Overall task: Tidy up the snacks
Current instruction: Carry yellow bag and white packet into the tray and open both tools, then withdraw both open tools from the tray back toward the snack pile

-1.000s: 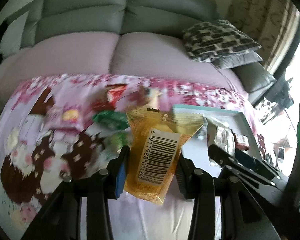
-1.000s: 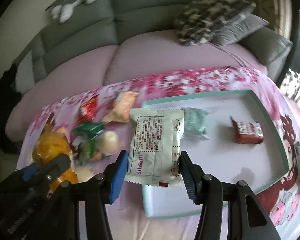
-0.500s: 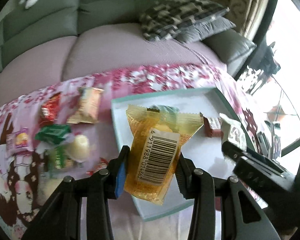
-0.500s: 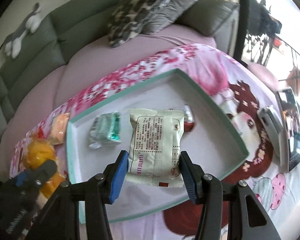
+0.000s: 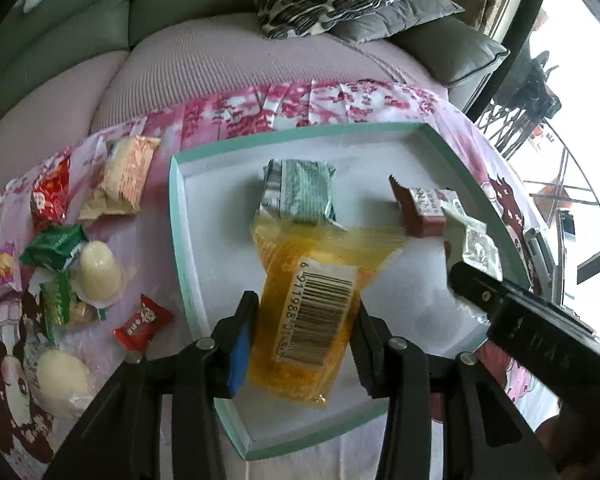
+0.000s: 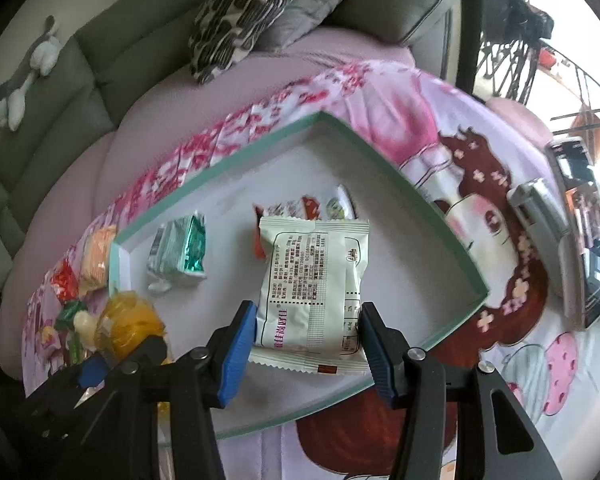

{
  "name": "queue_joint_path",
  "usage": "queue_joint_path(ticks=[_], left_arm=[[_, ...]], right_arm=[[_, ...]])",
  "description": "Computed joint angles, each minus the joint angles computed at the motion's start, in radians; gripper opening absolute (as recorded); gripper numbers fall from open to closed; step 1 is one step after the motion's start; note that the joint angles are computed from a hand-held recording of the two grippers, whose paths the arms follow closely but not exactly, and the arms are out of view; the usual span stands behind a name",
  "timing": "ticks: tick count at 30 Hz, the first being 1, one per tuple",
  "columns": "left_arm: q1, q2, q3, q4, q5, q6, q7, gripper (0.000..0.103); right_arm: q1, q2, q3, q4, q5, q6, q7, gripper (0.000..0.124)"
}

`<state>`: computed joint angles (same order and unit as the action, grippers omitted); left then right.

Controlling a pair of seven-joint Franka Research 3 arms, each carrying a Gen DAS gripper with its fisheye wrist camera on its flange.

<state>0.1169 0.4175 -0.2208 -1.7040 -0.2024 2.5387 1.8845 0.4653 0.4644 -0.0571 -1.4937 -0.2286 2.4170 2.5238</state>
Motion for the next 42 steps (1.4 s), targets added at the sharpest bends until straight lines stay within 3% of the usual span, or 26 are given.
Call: queue_joint_path(ticks=[2, 23, 25, 27, 33, 37, 39, 42], left_arm=[[-0.004, -0.002, 0.006, -0.005, 0.008, 0.006, -0.013, 0.059], [0.014, -0.031, 0.050, -0.029, 0.079, 0.062, -0.169, 0.061], [0.019, -0.028, 0.054, -0.024, 0.076, 0.060, -0.194, 0.065], [0.020, -0.022, 0.060, -0.018, 0.080, 0.054, -0.225, 0.085], [0.032, -0.018, 0.064, -0.024, 0.074, 0.068, -0.267, 0.087], [0.017, -0.017, 0.091, -0.033, 0.136, 0.097, -0.342, 0.089], [0.019, -0.014, 0.094, -0.034, 0.150, 0.104, -0.370, 0.103], [0.025, -0.013, 0.092, -0.041, 0.159, 0.126, -0.402, 0.103]], right_arm=[[-0.001, 0.005, 0.004, 0.005, 0.004, -0.004, -0.010, 0.056], [-0.009, -0.008, 0.006, -0.013, 0.033, 0.026, -0.027, 0.059], [-0.007, -0.006, 0.006, -0.008, 0.027, 0.027, -0.033, 0.073], [-0.015, -0.005, 0.015, -0.011, 0.042, 0.050, -0.054, 0.083], [-0.004, 0.007, 0.009, 0.000, 0.045, 0.059, -0.084, 0.103], [-0.001, 0.009, 0.008, 0.001, 0.043, 0.069, -0.098, 0.103], [-0.003, 0.013, 0.012, 0.004, 0.050, 0.070, -0.110, 0.103], [-0.006, 0.012, 0.014, -0.002, 0.067, 0.079, -0.116, 0.103]])
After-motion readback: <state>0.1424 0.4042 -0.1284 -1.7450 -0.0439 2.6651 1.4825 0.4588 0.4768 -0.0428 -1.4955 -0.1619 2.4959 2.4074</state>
